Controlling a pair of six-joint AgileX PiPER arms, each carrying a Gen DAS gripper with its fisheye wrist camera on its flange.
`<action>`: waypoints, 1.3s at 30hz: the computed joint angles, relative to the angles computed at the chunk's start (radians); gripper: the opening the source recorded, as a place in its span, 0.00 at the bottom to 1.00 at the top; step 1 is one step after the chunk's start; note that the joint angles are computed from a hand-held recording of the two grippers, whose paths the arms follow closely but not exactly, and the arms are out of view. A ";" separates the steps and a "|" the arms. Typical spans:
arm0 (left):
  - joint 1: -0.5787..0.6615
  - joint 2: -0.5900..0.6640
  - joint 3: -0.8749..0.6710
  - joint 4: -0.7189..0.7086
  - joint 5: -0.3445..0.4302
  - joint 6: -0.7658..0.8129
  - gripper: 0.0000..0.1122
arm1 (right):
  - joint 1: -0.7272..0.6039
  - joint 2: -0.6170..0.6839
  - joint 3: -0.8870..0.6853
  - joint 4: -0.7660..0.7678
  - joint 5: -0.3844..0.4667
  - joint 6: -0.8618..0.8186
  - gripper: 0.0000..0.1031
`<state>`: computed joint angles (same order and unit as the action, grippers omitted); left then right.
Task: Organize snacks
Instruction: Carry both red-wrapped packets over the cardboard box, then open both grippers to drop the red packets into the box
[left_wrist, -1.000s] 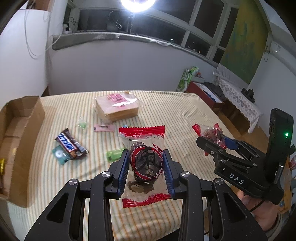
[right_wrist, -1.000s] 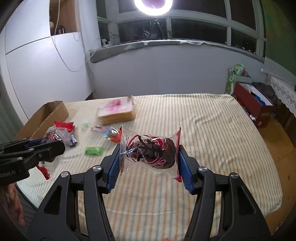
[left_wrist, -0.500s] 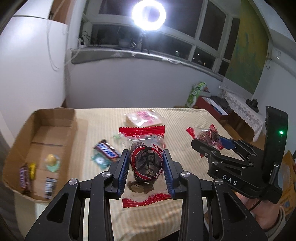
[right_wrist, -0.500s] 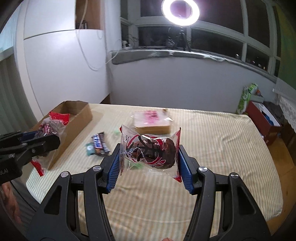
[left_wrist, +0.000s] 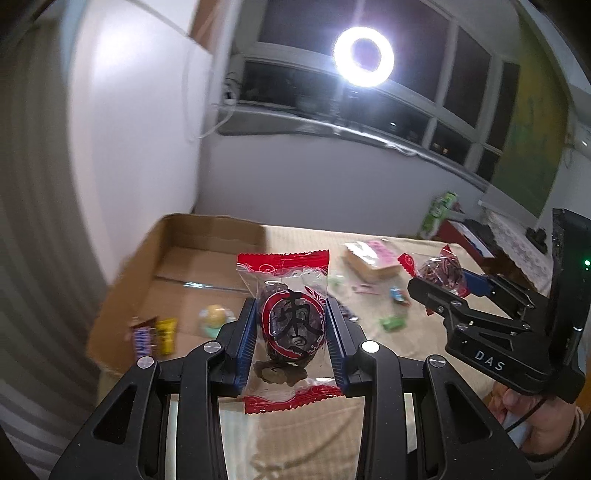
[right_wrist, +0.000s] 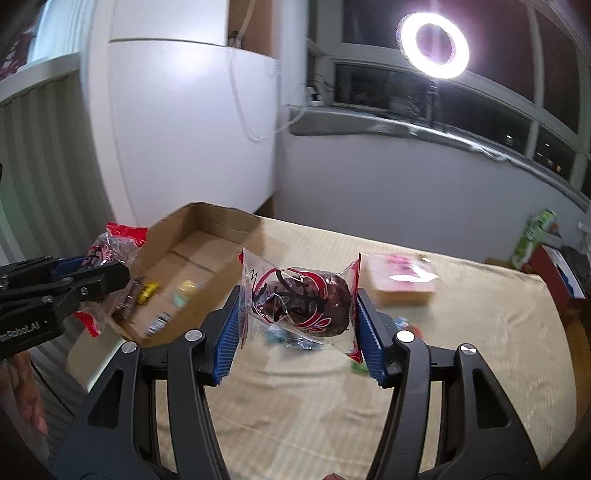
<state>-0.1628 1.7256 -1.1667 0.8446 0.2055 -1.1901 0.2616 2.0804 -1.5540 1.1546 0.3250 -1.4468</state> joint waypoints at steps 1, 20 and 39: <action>0.016 -0.009 0.016 0.003 -0.004 -0.002 0.30 | 0.017 0.008 -0.011 -0.009 0.000 0.013 0.57; 0.144 -0.040 0.106 0.046 -0.036 -0.058 0.30 | 0.182 0.130 -0.179 -0.241 0.025 0.239 0.57; 0.247 0.051 0.050 -0.119 -0.088 0.123 0.30 | 0.245 0.377 -0.573 -0.561 0.180 0.564 0.58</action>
